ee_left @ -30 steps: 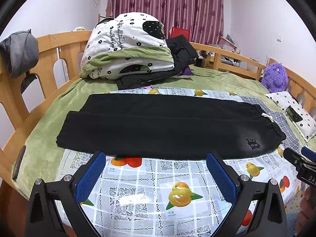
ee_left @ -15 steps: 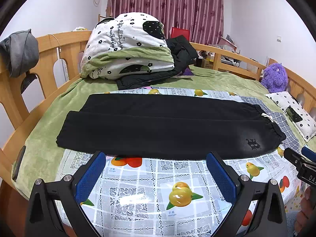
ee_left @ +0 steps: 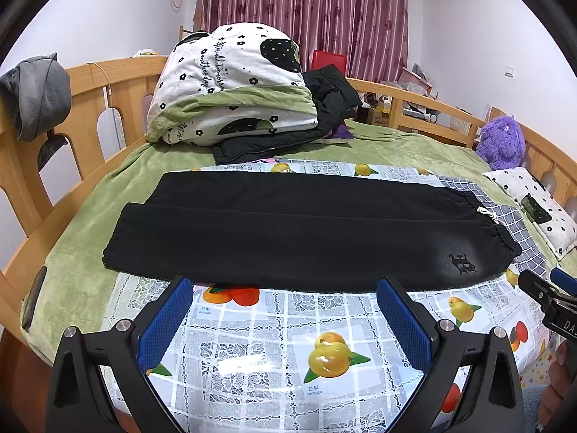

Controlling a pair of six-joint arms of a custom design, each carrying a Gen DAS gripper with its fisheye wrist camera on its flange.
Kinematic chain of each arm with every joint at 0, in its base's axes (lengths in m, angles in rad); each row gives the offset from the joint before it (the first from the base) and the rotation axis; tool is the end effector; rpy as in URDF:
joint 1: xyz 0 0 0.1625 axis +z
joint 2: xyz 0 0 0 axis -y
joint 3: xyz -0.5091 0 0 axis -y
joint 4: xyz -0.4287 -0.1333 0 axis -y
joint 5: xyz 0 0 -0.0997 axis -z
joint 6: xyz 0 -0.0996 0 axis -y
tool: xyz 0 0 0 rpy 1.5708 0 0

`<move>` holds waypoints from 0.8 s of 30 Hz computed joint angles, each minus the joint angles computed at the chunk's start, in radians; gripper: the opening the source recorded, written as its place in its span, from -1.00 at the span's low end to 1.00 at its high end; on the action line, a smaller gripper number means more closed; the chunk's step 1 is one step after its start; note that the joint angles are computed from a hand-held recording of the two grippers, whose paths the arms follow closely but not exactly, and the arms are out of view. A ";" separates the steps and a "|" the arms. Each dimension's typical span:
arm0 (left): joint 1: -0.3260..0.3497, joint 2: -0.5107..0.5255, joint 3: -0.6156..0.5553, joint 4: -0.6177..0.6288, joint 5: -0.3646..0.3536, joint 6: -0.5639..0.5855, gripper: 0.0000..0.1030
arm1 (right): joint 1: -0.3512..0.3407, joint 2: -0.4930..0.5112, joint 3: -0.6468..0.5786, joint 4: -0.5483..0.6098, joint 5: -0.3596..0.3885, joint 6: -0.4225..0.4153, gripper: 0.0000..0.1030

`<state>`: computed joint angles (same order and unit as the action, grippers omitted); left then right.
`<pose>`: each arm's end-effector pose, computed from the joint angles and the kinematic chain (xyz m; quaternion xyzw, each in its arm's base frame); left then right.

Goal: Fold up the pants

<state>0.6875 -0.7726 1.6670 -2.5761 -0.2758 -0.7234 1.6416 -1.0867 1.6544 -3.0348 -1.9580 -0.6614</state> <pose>-0.4226 -0.6435 0.1676 0.0303 0.7965 -0.4641 0.3863 0.1473 -0.7241 0.4029 0.2388 -0.8556 0.3563 0.2896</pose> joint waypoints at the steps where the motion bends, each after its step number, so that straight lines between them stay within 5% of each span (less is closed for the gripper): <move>1: 0.000 0.001 -0.002 0.003 -0.001 -0.003 0.99 | 0.000 0.000 0.000 -0.001 0.000 -0.001 0.99; 15: 0.001 0.007 -0.002 -0.036 -0.002 0.031 0.99 | 0.003 -0.013 0.021 -0.036 0.032 -0.018 0.99; 24: -0.013 0.039 0.017 -0.486 0.009 0.320 0.99 | -0.012 -0.050 0.039 0.000 0.113 0.041 0.99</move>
<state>0.6747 -0.7336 1.6841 -3.0619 -0.2665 -0.4032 1.6294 -1.1370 1.6937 -3.0349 -1.8448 -0.6209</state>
